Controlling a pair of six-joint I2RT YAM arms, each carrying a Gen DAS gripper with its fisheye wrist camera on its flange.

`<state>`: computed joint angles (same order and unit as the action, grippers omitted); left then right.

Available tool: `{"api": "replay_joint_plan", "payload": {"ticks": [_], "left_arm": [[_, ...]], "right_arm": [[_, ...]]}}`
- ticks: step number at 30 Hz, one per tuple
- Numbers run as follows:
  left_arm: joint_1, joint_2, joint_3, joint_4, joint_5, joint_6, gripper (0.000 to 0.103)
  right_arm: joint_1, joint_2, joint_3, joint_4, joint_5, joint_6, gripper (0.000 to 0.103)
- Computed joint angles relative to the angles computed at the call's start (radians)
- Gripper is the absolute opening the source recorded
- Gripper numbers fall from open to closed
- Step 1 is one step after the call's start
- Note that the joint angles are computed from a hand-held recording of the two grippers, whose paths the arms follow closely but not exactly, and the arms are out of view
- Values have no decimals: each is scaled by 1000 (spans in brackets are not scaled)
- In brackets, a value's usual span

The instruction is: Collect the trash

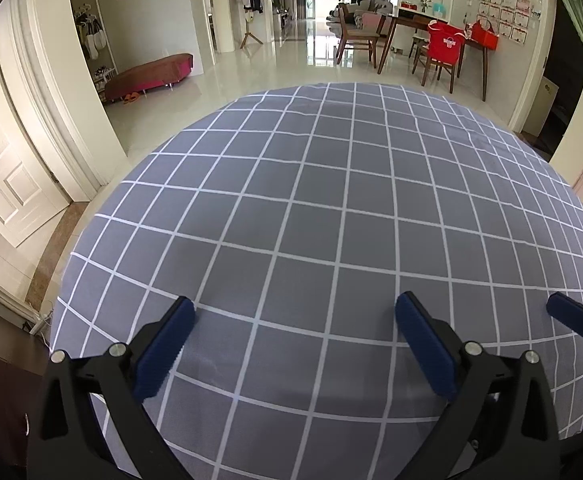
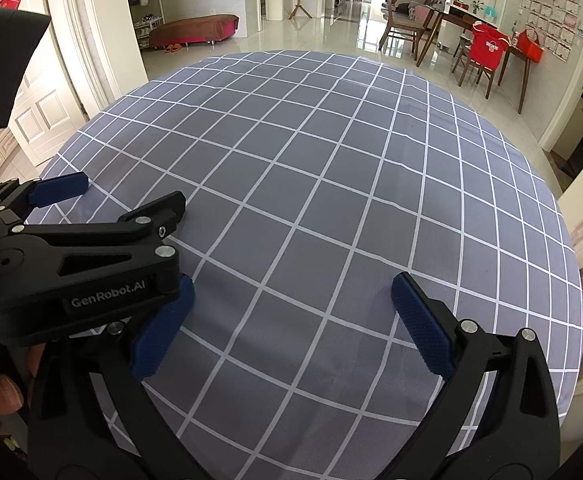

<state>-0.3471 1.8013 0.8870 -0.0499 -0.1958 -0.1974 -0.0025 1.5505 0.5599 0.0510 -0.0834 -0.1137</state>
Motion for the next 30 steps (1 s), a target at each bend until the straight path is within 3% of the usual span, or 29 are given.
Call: {"api": "replay_joint_plan", "payload": {"ticks": [11,30], "left_arm": [[-69,-7,23,-43,-64,-49,99],[-65,-5,16,-35,-44,-59,99]], "right_arm": [[0,1,-1,2,0,1,97],[2,4,-1,5,1,2,97]]}}
